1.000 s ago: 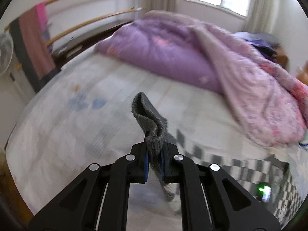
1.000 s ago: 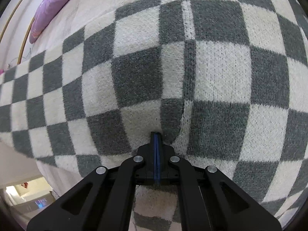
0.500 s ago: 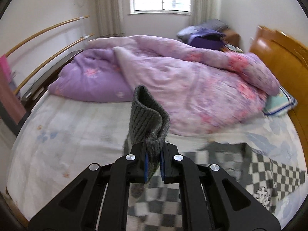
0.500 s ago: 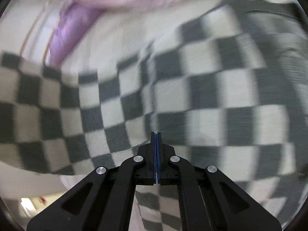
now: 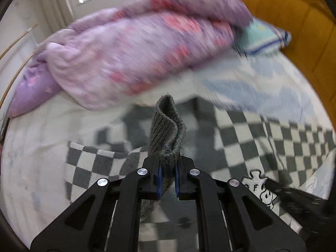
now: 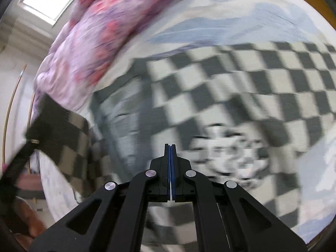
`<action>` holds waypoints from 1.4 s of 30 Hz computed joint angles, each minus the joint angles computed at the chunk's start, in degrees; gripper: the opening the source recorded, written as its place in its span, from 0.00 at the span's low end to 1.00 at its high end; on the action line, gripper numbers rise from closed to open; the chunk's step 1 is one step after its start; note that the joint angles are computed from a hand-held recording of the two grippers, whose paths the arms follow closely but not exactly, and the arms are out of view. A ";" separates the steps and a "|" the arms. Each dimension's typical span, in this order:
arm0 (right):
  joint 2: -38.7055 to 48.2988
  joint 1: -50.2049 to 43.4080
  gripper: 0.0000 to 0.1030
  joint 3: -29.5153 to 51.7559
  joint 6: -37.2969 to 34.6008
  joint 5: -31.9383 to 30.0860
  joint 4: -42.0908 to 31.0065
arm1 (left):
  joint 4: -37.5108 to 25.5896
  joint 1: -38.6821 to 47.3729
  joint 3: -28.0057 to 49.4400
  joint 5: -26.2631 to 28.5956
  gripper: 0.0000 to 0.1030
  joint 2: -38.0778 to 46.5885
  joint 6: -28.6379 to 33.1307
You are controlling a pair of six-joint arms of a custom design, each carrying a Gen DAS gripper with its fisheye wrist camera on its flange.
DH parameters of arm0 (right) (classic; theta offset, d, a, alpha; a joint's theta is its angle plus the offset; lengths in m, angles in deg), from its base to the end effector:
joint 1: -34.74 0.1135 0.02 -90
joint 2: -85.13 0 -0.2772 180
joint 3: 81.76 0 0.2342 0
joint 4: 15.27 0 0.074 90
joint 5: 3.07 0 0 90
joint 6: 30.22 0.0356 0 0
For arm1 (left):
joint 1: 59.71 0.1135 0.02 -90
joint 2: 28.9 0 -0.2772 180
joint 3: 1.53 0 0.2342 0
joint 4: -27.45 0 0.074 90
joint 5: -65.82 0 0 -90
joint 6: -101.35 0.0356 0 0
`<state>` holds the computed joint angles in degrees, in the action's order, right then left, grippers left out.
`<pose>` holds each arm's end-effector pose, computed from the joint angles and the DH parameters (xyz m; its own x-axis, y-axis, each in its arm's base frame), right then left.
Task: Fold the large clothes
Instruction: 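Grasp the grey ribbed cuff with the left gripper and lift it, then carry the cuff across the cardigan body and release it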
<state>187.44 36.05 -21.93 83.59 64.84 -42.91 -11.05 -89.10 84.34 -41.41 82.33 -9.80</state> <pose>0.2878 0.0200 0.1256 -0.9203 0.3531 -0.1683 0.2432 0.8535 0.4608 0.3359 -0.1771 0.1746 -0.8576 0.0875 -0.5068 0.0489 0.9948 0.0890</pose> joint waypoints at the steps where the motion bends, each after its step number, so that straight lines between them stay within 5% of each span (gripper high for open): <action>1: 0.82 -0.43 0.01 -0.18 0.30 0.58 0.29 | -0.38 -1.26 2.09 0.22 0.09 3.96 -0.92; 5: 2.16 -5.28 0.03 -2.24 -2.81 0.77 -0.07 | -2.79 -3.48 9.22 4.24 0.13 14.27 -1.91; 8: 2.12 -7.04 0.05 -2.52 -3.32 2.11 -2.39 | -4.42 -3.85 9.81 8.73 0.35 15.25 -1.24; 9: 1.50 -6.80 0.05 -2.54 -3.50 3.14 -3.24 | -2.65 -3.77 7.32 9.29 0.54 13.15 -1.19; 10: 1.15 -6.33 0.05 -2.04 -3.61 4.21 -4.34 | -1.11 -3.64 5.26 9.36 0.62 11.45 -1.23; 17: -2.35 2.78 0.15 1.70 -4.04 6.28 -6.93 | 0.82 4.35 -4.97 11.03 0.62 0.93 1.34; 18: -2.54 4.59 0.15 2.15 -4.17 6.09 -6.29 | 0.95 7.12 -7.35 11.08 0.59 -0.92 2.14; 21: -1.27 10.75 0.15 4.10 -4.20 4.76 -3.11 | 0.42 15.07 -11.55 12.16 0.03 -3.73 4.13; 29: 20.98 24.34 0.11 20.23 -1.63 4.27 -2.22 | 4.30 39.24 -20.34 16.22 0.01 0.73 11.54; 30: 24.01 25.73 0.04 21.24 -1.12 6.18 -3.48 | 3.31 42.18 -19.62 15.88 0.00 4.58 12.04; 32: 22.05 26.46 0.04 16.63 2.51 7.15 0.99 | 6.09 47.75 -22.11 21.35 0.00 5.92 14.03; 36: 23.31 24.99 0.01 15.28 5.59 4.76 3.84 | 5.37 50.24 -20.18 23.75 0.01 8.33 18.81; 39: 22.71 23.50 0.03 20.44 6.17 3.71 -3.54 | 1.59 48.94 -16.76 20.76 0.01 5.34 20.08; 42: 21.25 23.45 0.04 24.36 2.92 10.42 -7.33 | -0.10 48.12 -11.84 21.34 0.01 3.72 21.74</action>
<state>208.69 59.50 2.43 86.51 75.26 -50.25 -11.15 -40.98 72.50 -20.07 86.05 11.94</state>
